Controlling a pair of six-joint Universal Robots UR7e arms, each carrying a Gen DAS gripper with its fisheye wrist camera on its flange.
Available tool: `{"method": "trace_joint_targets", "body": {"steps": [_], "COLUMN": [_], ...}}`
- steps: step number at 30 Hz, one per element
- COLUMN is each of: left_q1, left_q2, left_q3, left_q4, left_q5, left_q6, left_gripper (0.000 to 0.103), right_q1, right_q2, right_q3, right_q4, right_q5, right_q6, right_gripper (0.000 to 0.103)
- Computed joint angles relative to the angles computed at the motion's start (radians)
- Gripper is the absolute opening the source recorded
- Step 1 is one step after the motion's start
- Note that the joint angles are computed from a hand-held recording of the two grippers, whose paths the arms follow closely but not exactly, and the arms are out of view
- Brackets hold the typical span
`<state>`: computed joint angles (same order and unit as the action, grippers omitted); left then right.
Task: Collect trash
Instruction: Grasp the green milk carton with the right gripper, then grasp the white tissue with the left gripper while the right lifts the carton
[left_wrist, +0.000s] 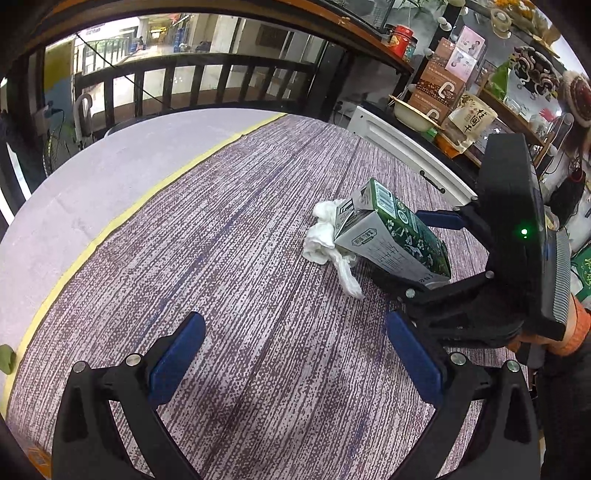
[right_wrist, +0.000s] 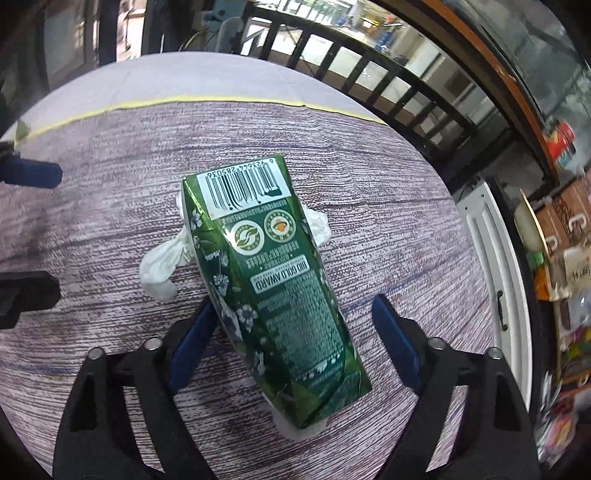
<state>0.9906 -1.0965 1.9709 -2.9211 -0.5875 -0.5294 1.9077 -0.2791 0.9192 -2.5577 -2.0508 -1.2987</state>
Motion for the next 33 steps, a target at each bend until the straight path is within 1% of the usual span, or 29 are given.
{"method": "trace_joint_targets", "body": {"steps": [1,2,6,8,10,15,19,23,25,28,30,31,32,33], "left_q1": [0.002,0.005,0.008,0.010,0.008,0.009,0.009,0.012,0.010,0.011,0.017,0.023,0.032,0.043], "left_q2": [-0.002,-0.004,-0.004,-0.002,0.003,0.015,0.035,0.047,0.062,0.094,0.129,0.151,0.167,0.184], "left_q3": [0.000,0.003,0.000,-0.001,-0.003,-0.009,-0.027,-0.060,-0.093,-0.164,-0.217,-0.251,-0.282,-0.320], "left_q4": [-0.005,-0.017,-0.007,-0.005,-0.001,0.010,0.042,0.103,0.145,0.226,0.235,0.242,0.269,0.320], "left_q5": [-0.008,-0.020,-0.011,-0.009,-0.001,0.012,0.032,-0.001,-0.002,0.034,0.053,0.064,0.073,0.086], "left_q6": [-0.002,-0.002,-0.023,-0.027,-0.031,-0.030,-0.025,-0.034,-0.014,0.012,0.071,0.107,0.116,0.102], "left_gripper": [0.097,0.097,0.097,0.097,0.097,0.097,0.097,0.097,0.097,0.096,0.096,0.095,0.091,0.087], "right_q1": [0.002,0.002,0.003,-0.001,-0.006,-0.026,-0.041,-0.061,-0.071,-0.086,-0.096,-0.103,-0.108,-0.115], "right_q2": [0.006,0.015,0.014,-0.006,-0.030,-0.131,-0.220,-0.307,-0.344,-0.397,-0.428,-0.445,-0.459,-0.477], "right_q3": [-0.013,-0.039,-0.039,-0.022,0.004,0.126,0.240,0.352,0.399,0.459,0.500,0.522,0.540,0.566], "right_q4": [0.021,0.062,0.049,0.058,0.054,0.029,-0.006,-0.046,-0.071,-0.100,-0.131,-0.148,-0.167,-0.192], "right_q5": [-0.006,-0.010,-0.018,0.001,0.023,0.096,0.133,0.167,0.174,0.189,0.203,0.214,0.221,0.234], "right_q6": [0.006,0.020,0.005,0.034,0.069,0.138,0.185,0.197,0.212,0.253,0.263,0.267,0.267,0.265], "right_gripper": [0.069,0.064,0.061,0.059,0.059,0.058,0.058,0.058,0.059,0.059,0.059,0.059,0.059,0.059]}}
